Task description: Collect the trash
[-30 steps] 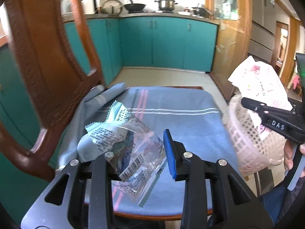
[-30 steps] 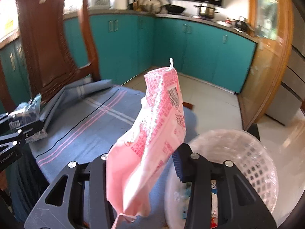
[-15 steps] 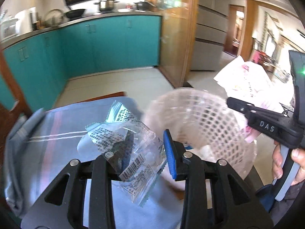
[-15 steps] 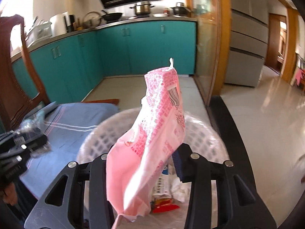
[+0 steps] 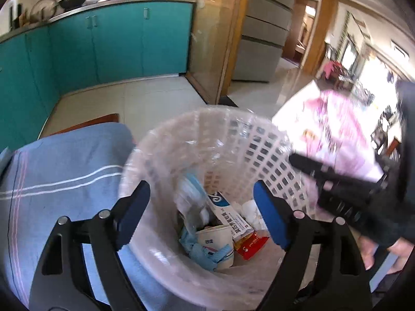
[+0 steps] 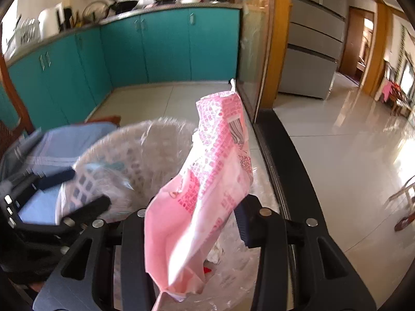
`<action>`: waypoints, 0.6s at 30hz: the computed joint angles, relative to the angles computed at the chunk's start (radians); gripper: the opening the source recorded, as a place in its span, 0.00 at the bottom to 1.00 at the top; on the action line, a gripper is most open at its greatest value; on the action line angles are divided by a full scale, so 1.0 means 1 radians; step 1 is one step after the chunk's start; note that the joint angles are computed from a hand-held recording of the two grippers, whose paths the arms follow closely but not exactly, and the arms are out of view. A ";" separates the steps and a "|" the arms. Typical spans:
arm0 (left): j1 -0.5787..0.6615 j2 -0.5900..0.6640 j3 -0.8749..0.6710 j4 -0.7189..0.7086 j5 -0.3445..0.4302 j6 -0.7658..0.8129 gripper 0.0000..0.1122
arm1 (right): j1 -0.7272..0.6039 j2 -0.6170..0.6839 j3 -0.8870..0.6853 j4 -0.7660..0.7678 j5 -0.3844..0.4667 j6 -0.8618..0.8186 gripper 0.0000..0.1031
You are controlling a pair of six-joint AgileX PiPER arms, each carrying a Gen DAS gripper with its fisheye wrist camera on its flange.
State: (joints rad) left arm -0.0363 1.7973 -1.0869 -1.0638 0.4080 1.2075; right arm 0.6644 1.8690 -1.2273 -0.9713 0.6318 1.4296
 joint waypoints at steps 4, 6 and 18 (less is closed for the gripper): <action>0.080 -0.070 0.044 -0.061 0.006 0.046 0.79 | 0.009 0.043 -0.057 0.074 -0.004 -0.118 0.52; 0.109 -0.105 0.071 -0.096 -0.010 0.077 0.81 | 0.020 0.062 -0.084 0.095 0.015 -0.149 0.68; 0.427 -0.495 0.355 -0.264 -0.033 0.396 0.89 | 0.258 0.010 -0.018 -0.273 0.330 0.357 0.91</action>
State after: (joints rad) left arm 0.3912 1.3023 -0.7321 -1.3281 0.3753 1.6032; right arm 0.9221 1.8786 -1.2457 -1.2439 0.9619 1.7868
